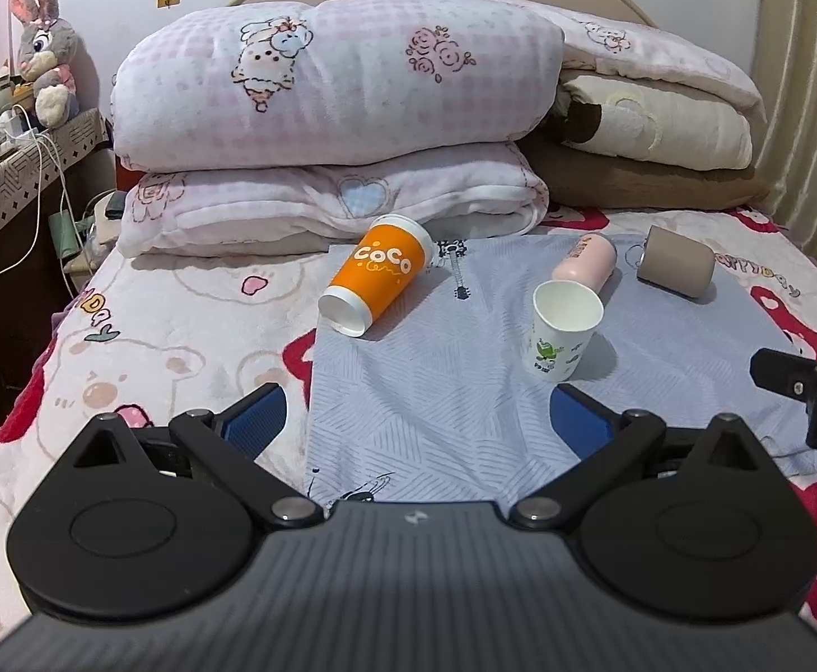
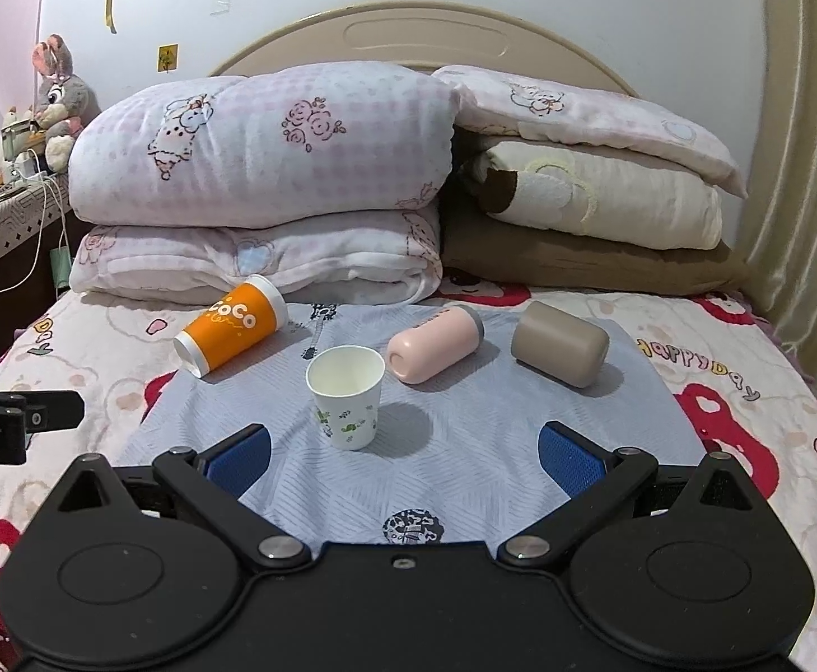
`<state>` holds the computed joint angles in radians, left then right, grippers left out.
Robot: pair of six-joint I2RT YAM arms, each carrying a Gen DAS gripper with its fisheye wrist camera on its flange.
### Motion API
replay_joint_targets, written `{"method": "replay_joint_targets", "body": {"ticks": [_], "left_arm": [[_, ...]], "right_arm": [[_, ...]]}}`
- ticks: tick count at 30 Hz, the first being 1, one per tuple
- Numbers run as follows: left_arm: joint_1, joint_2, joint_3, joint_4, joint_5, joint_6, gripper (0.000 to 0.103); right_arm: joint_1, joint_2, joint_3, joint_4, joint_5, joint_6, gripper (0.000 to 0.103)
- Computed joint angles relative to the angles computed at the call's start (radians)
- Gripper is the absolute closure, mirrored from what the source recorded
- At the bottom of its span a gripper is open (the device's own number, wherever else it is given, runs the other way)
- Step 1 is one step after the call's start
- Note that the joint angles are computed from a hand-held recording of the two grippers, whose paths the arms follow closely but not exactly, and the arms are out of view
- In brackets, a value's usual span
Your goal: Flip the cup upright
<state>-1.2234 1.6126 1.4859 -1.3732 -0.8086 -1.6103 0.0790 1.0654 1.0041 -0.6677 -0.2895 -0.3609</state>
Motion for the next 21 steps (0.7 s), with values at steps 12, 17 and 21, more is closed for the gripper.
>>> {"method": "replay_joint_targets", "body": {"ticks": [12, 17, 21], "left_arm": [[0.0, 0.008, 0.003, -0.006, -0.001, -0.01, 0.001], [-0.003, -0.014, -0.02, 0.035, -0.001, 0.007, 0.001], [-0.006, -0.017, -0.026, 0.047, -0.004, 0.01, 0.001]], "right_arm": [[-0.004, -0.024, -0.02, 0.013, 0.0, -0.002, 0.0], [0.012, -0.043, -0.032, 0.027, 0.02, -0.01, 0.0], [0.022, -0.05, -0.035, 0.025, 0.027, -0.011, 0.0]]}}
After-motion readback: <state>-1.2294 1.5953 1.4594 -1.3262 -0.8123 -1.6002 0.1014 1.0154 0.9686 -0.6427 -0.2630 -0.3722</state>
